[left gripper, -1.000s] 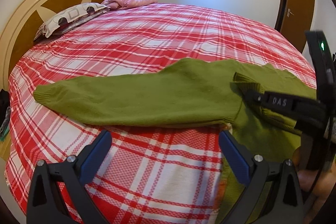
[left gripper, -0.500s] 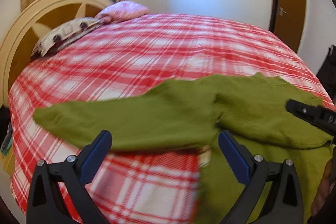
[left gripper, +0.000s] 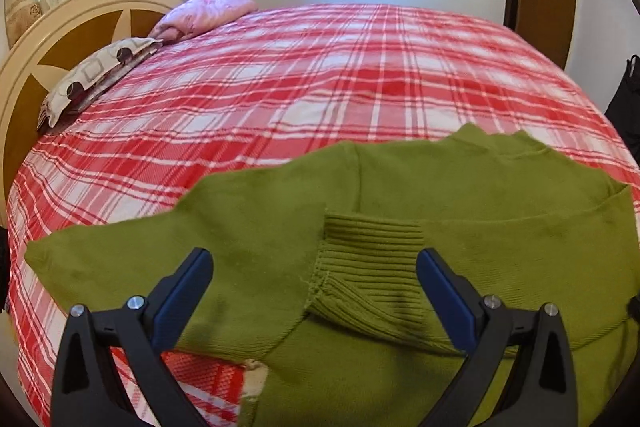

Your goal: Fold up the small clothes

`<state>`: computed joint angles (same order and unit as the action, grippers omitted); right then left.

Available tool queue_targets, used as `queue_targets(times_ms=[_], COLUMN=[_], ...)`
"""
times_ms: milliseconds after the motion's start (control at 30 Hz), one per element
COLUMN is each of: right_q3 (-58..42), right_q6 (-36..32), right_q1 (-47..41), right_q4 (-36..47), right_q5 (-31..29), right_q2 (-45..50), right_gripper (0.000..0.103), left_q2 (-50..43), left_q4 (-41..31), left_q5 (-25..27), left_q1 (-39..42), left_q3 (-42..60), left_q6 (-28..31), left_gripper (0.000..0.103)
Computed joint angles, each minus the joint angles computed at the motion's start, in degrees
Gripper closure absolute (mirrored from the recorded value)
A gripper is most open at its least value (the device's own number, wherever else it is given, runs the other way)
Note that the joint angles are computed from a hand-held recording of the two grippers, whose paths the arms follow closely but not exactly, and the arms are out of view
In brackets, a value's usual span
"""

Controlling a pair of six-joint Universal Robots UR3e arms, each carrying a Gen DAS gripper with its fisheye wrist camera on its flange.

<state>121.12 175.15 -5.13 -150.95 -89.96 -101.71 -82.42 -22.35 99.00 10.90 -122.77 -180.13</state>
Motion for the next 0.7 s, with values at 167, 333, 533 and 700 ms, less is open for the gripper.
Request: queue_targets(times_ms=[167, 333, 533, 700], right_q3=[-11.65, -21.98, -17.21, -16.66], right_q6=[1.01, -1.0, 3.2, 4.66], right_q1=[5.03, 4.61, -3.43, -1.82], right_q4=[-5.07, -3.01, -7.59, -9.79], right_q5=[1.82, 4.09, 7.93, 4.33], right_q2=[12.46, 26.38, 24.73, 24.91], right_gripper=[0.062, 0.063, 0.063, 0.063], left_q2=[-1.61, -5.9, -9.31, -9.85], left_q4=[2.4, 1.35, 3.51, 3.99], left_q5=[2.36, 3.68, 5.93, 3.69], left_q1=[-1.83, -3.4, -5.54, -4.33], left_q3=[-0.9, 1.81, 2.77, 2.7], left_q6=[-1.53, -3.82, -3.03, -3.98], left_gripper=[0.0, 0.0, 0.0, 0.0])
